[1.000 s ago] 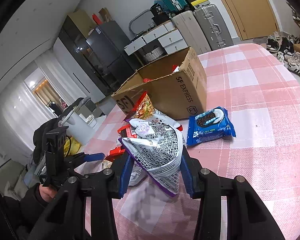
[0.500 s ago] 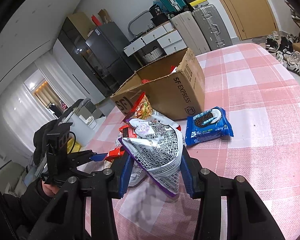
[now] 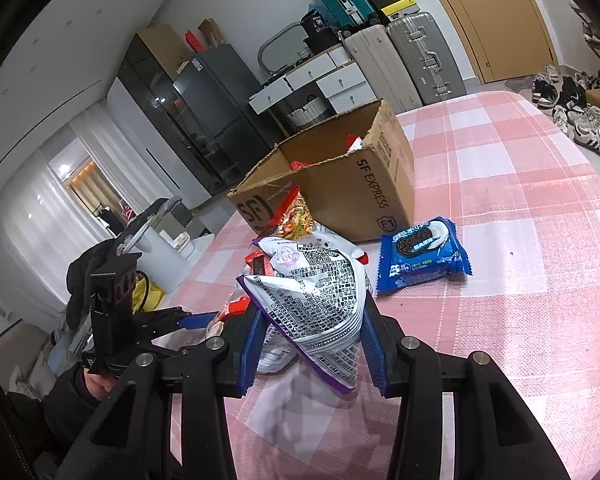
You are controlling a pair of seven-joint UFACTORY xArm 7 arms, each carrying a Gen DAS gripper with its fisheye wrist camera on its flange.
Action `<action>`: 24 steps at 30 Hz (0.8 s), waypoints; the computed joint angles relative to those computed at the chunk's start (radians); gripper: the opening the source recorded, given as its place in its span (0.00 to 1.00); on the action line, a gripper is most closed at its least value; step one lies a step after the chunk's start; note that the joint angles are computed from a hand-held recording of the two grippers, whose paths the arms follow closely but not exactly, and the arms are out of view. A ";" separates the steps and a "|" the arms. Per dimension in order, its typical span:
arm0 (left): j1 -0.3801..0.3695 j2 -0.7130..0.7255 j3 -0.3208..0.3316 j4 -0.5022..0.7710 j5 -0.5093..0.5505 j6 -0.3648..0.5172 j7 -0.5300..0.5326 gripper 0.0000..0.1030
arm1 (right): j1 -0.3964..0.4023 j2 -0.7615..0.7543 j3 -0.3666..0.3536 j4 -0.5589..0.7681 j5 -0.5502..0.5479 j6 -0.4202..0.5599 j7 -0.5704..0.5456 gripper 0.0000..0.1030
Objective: Organize snacks
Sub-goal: 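Lift both held packs and carry them over the cardboard box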
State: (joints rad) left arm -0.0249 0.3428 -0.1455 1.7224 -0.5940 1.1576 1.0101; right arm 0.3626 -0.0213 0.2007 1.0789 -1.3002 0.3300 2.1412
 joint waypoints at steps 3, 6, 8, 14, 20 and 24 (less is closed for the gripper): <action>0.015 -0.015 0.003 -0.008 -0.023 0.002 0.006 0.63 | 0.001 0.000 0.001 0.006 0.005 0.006 -0.010 0.43; 0.026 -0.029 0.006 -0.009 -0.050 0.005 0.006 0.64 | 0.003 0.001 0.002 0.015 0.013 0.013 -0.025 0.43; 0.030 -0.036 0.006 -0.006 -0.070 0.008 0.004 0.64 | 0.005 0.001 0.003 0.021 0.020 0.019 -0.038 0.43; 0.049 -0.025 0.006 0.080 -0.120 0.037 -0.014 0.64 | 0.014 0.014 0.002 0.058 0.058 0.041 -0.107 0.43; 0.062 0.009 -0.006 0.199 -0.153 0.087 -0.024 0.64 | 0.023 0.033 -0.005 0.123 0.084 0.046 -0.197 0.43; 0.064 0.044 -0.018 0.290 -0.166 0.100 -0.062 0.64 | 0.030 0.050 -0.016 0.170 0.122 0.048 -0.275 0.43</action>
